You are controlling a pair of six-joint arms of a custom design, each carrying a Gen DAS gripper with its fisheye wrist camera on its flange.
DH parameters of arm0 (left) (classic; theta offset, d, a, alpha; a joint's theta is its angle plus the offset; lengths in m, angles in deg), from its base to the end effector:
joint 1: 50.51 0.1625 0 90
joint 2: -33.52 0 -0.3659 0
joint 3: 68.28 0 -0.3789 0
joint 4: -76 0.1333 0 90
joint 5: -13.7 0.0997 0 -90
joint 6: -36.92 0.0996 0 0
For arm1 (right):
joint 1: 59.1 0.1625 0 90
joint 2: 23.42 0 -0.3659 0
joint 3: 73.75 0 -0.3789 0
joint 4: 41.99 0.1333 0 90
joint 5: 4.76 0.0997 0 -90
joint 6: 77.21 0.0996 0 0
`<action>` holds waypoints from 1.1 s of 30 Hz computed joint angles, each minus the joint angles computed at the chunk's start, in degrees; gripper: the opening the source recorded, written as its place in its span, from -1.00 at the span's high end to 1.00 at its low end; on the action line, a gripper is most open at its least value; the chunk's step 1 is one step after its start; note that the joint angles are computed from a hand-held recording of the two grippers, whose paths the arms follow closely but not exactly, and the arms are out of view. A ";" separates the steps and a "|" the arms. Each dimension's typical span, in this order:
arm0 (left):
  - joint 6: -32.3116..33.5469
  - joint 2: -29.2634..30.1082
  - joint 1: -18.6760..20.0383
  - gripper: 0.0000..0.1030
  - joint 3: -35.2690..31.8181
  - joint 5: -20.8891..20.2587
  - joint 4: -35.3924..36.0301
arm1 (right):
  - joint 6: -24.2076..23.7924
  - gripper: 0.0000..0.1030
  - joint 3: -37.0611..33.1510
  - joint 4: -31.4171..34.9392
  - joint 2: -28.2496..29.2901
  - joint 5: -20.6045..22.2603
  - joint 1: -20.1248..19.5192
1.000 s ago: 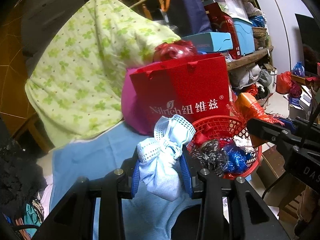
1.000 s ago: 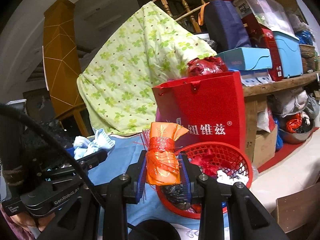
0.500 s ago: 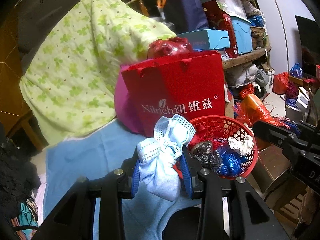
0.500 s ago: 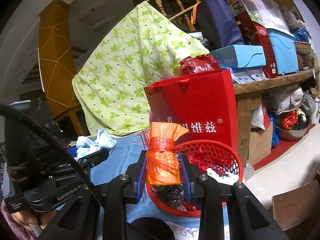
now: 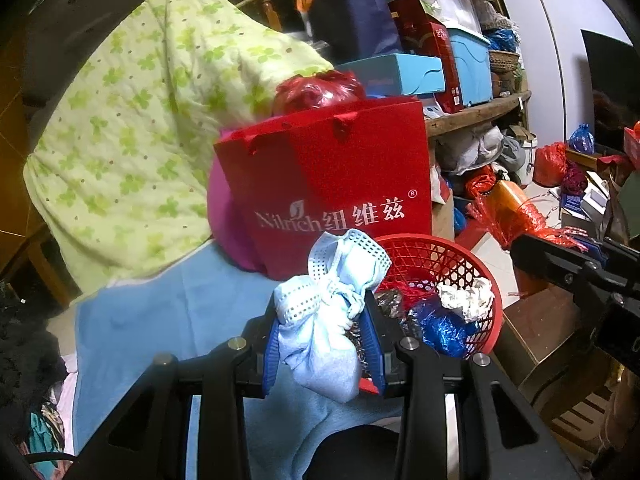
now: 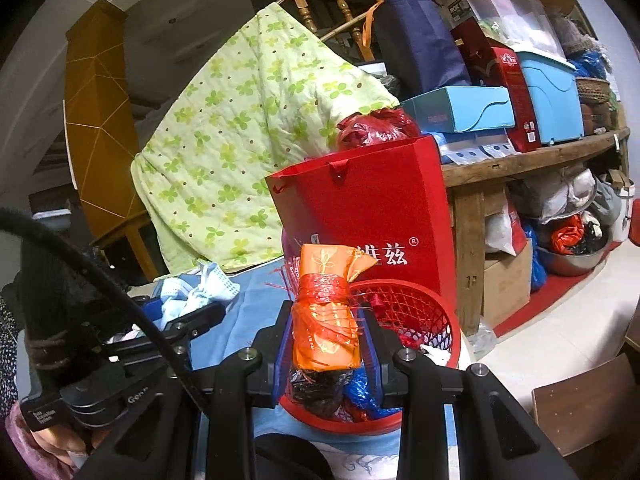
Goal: Collect trash
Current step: 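Carry the mask bundle and orange mesh bag over the red mesh basket, then lower both items into the basket and open both grippers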
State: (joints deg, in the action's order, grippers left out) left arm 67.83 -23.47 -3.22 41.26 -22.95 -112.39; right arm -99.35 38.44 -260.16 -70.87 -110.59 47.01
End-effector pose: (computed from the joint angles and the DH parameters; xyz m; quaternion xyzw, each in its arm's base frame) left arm -0.2109 -0.5428 0.1986 0.3531 0.7637 -0.3887 0.3755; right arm 0.2516 -0.4888 0.1357 0.2077 -0.8198 0.5138 0.1444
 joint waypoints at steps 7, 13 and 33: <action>-1.24 0.71 0.36 0.26 -1.11 -0.79 1.34 | 0.62 0.36 -0.40 0.10 -0.71 -0.32 -0.13; -2.85 1.20 0.74 0.26 -2.16 -1.73 3.30 | 0.81 0.36 -1.21 1.22 -0.86 -0.69 -0.01; -5.06 2.38 2.21 0.24 -5.53 -4.50 7.55 | 2.83 0.34 -3.42 4.39 -0.91 -0.46 -0.67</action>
